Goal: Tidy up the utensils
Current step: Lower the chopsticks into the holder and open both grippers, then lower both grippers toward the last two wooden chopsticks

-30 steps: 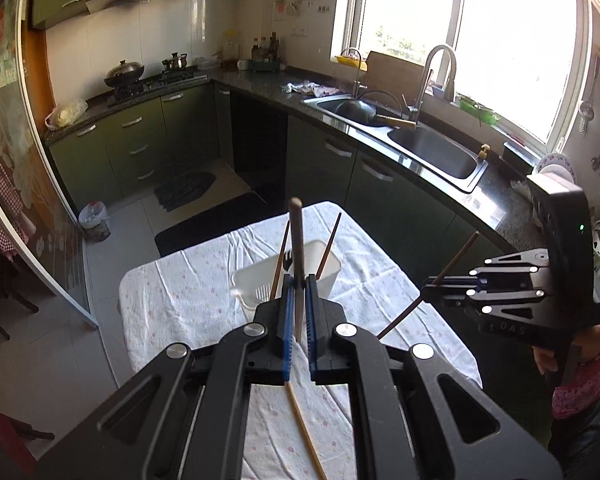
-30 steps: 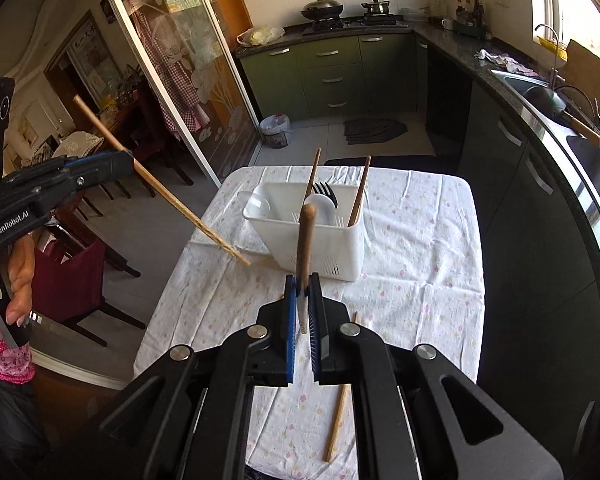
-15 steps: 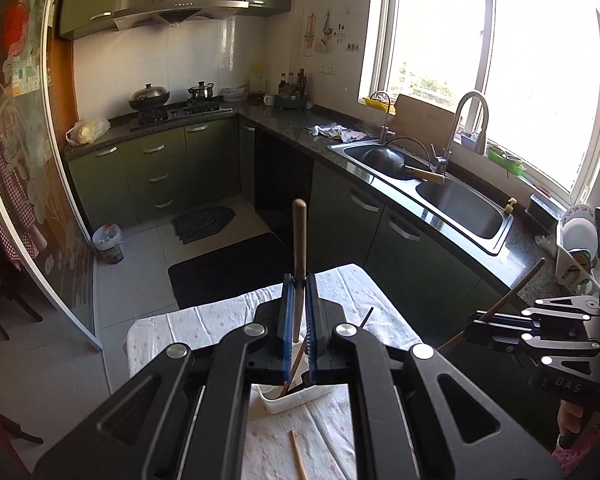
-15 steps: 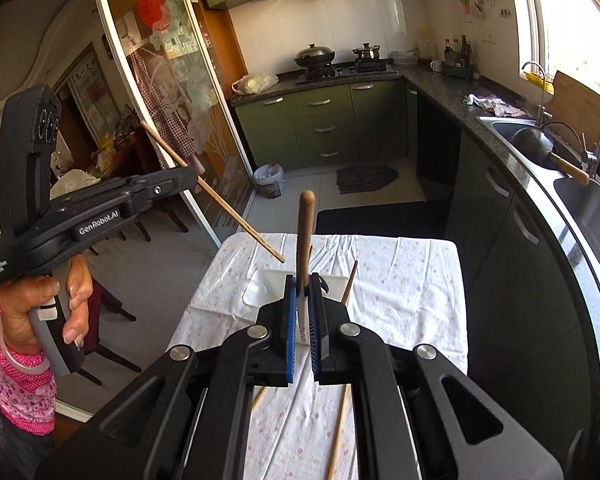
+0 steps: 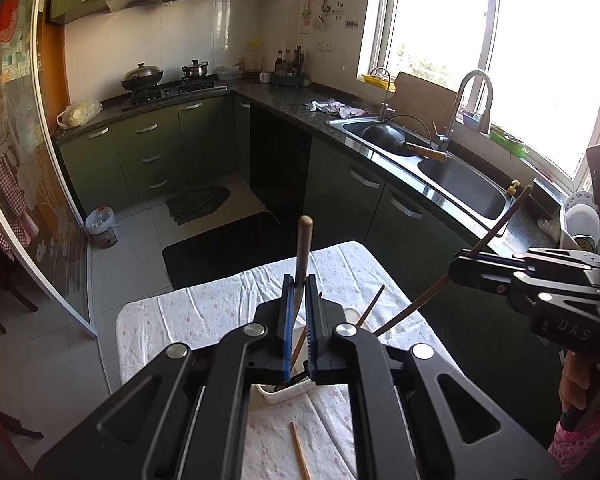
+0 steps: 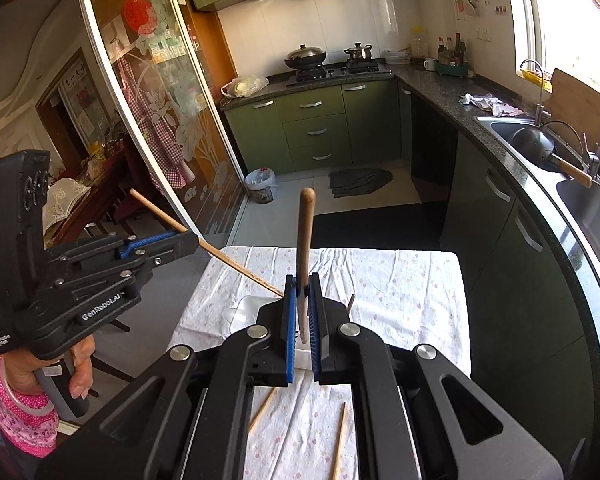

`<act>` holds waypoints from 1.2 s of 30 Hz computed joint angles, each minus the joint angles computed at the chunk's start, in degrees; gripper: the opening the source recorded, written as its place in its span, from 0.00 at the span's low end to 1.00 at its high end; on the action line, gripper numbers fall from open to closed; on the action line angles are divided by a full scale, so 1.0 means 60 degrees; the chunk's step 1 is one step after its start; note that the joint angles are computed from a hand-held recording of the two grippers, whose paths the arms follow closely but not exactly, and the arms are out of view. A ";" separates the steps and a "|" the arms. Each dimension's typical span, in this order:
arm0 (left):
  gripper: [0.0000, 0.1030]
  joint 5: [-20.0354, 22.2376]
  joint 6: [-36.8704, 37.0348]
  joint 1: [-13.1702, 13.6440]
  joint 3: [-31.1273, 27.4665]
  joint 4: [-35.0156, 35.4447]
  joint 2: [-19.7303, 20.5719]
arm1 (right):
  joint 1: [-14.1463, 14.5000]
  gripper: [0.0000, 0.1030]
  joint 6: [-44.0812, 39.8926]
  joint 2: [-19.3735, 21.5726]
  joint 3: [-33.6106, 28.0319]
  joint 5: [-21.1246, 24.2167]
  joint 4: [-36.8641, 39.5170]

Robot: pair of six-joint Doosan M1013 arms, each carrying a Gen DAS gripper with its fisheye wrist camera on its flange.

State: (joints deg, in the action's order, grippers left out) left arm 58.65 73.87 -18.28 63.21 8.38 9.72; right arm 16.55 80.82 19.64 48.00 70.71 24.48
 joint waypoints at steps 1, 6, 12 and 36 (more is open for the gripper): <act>0.05 -0.0080 -0.0053 -0.0020 -0.0011 0.0084 -0.0039 | -0.0016 0.06 -0.0018 0.0013 0.0001 -0.0011 0.0040; 0.05 -0.0116 -0.0066 -0.0086 -0.0190 0.0210 -0.0108 | -0.0015 0.06 -0.0071 -0.0040 0.0073 -0.0133 0.0090; 0.05 -0.0069 -0.0035 -0.0176 -0.0050 0.0312 -0.0158 | 0.0008 0.06 -0.0012 -0.0056 0.0149 -0.0219 0.0012; 0.05 0.0205 0.0309 0.0060 0.0471 -0.0268 0.0073 | 0.0232 0.06 0.0309 0.0429 0.0013 -0.0049 -0.0563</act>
